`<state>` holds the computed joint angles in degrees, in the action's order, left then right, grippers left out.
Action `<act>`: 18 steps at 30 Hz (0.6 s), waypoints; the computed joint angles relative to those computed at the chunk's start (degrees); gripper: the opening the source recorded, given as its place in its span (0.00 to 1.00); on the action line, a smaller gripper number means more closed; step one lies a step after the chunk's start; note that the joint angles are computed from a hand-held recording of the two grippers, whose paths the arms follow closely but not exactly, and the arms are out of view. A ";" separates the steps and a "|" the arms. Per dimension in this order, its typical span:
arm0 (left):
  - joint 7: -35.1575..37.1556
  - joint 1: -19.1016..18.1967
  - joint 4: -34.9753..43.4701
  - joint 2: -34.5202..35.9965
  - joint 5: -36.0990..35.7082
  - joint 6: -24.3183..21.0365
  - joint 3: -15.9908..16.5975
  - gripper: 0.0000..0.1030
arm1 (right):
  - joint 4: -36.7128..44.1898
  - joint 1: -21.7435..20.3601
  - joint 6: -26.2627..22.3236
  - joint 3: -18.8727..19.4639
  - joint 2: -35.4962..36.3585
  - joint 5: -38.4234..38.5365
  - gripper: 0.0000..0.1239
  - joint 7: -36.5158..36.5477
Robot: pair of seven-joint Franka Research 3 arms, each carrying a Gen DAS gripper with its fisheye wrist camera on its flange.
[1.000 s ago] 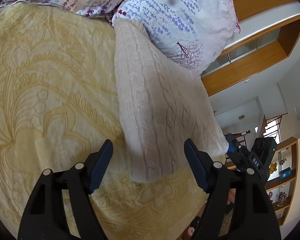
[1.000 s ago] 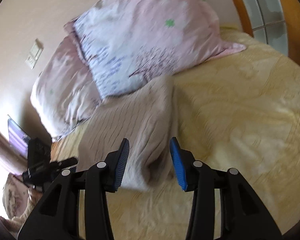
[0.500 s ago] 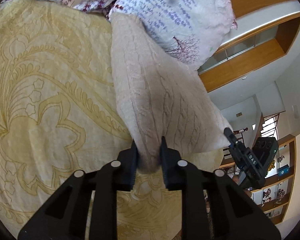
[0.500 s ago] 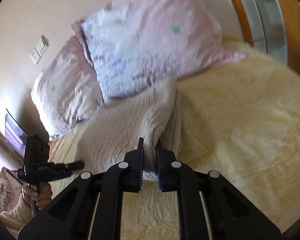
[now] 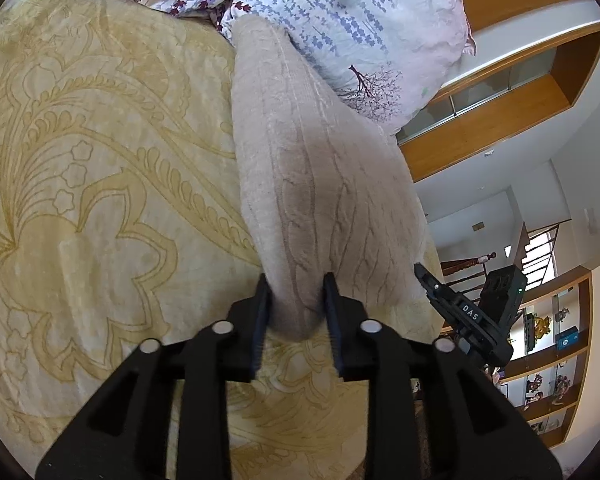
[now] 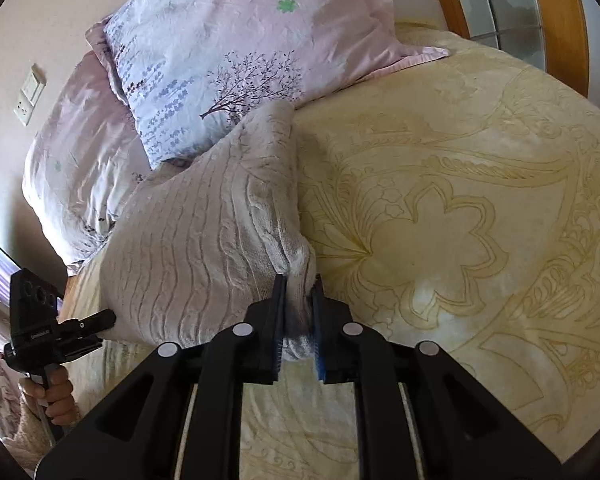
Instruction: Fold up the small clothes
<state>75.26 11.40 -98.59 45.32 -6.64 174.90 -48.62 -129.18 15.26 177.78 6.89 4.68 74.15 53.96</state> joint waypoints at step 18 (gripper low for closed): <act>-4.15 -12.26 19.41 3.95 -3.56 -8.46 14.27 0.69 | 20.13 -3.38 -10.24 -2.94 14.59 -21.05 0.22 21.46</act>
<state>71.11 -0.86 -79.19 49.27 -10.20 166.44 -34.35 -109.05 11.88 167.54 3.95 19.27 53.10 75.42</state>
